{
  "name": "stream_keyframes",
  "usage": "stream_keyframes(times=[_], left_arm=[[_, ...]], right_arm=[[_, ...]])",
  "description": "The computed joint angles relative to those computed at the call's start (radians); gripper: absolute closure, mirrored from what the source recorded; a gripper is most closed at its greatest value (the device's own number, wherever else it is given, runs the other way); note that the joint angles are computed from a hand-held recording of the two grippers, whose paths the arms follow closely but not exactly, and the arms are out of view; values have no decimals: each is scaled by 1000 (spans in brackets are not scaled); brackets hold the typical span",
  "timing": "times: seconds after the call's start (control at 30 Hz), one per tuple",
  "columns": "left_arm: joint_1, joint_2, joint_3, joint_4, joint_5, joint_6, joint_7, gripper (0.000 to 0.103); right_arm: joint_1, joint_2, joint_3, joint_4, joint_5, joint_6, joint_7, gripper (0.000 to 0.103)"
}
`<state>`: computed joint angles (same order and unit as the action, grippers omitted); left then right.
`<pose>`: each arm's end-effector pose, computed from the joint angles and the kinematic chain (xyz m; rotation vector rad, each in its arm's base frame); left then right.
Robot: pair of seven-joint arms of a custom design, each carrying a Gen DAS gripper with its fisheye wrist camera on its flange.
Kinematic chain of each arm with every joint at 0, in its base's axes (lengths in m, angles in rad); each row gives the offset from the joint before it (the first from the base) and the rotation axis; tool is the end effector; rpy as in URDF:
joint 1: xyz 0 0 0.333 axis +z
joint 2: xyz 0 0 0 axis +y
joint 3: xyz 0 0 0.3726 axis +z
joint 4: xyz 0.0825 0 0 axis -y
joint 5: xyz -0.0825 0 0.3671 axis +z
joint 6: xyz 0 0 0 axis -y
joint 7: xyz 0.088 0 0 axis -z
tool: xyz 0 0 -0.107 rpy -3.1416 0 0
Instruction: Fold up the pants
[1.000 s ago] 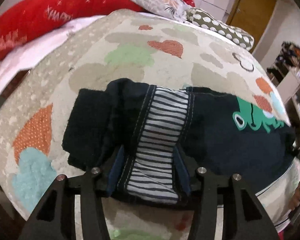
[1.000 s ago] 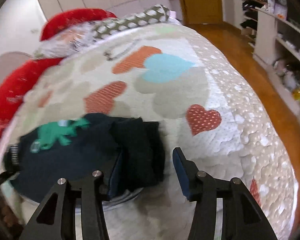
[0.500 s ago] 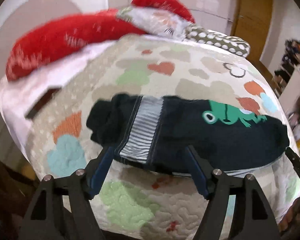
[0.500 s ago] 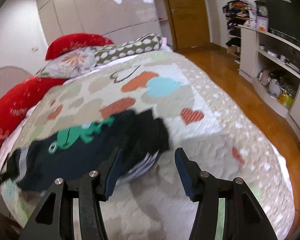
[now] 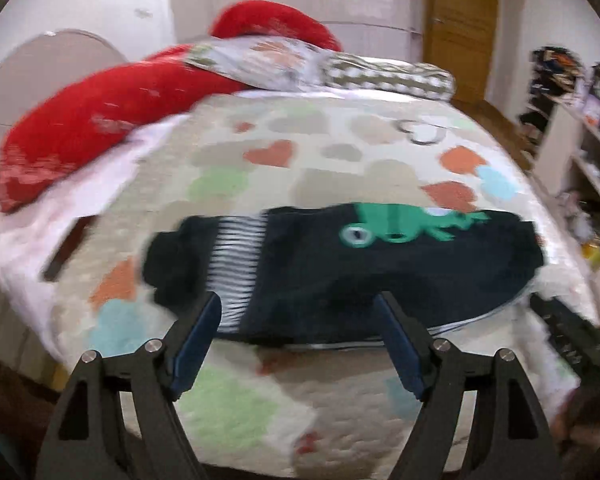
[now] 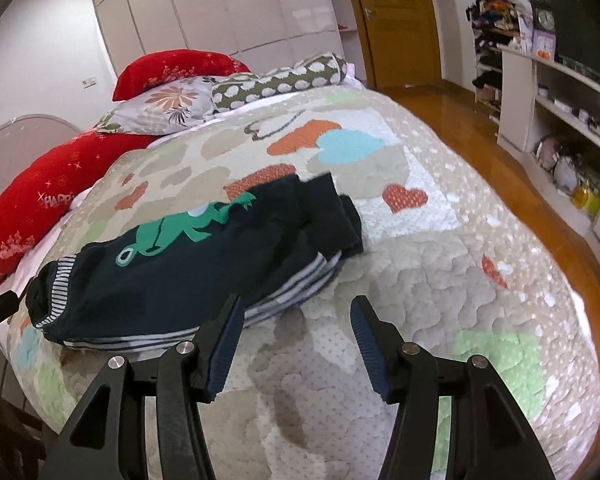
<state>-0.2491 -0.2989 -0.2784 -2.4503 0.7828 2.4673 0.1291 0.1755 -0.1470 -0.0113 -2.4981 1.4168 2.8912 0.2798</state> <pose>0.3752 -0.2299 0.5007 -2.0617 1.4321 -0.5035 0.4451 0.0148 0.4321 -1.7983 1.5615 -0.3241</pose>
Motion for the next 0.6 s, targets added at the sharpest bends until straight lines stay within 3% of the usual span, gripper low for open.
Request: stream_keyframes(times=[0.1,0.27,0.37,0.43,0.6], left_arm=[[-15,77,73,45,-85,150,174,25],[-11,250,96,199,-286,250,467,25],[2,374,69,327,-474,247,683,25],[33,471,18,437,-631,221,863,25],[83,676,-77,685,-769,111,1051,25]], right_arm=[[-11,18,-14,11,1,-33,0,43],[-40,49,-31,42,25,-117,-41,43],[-54,73,-29,63,18,-136,-39,43],[-68,87,-37,80,6,-184,-21,43],[-101,130,-44,122,-30,-307,10,41]])
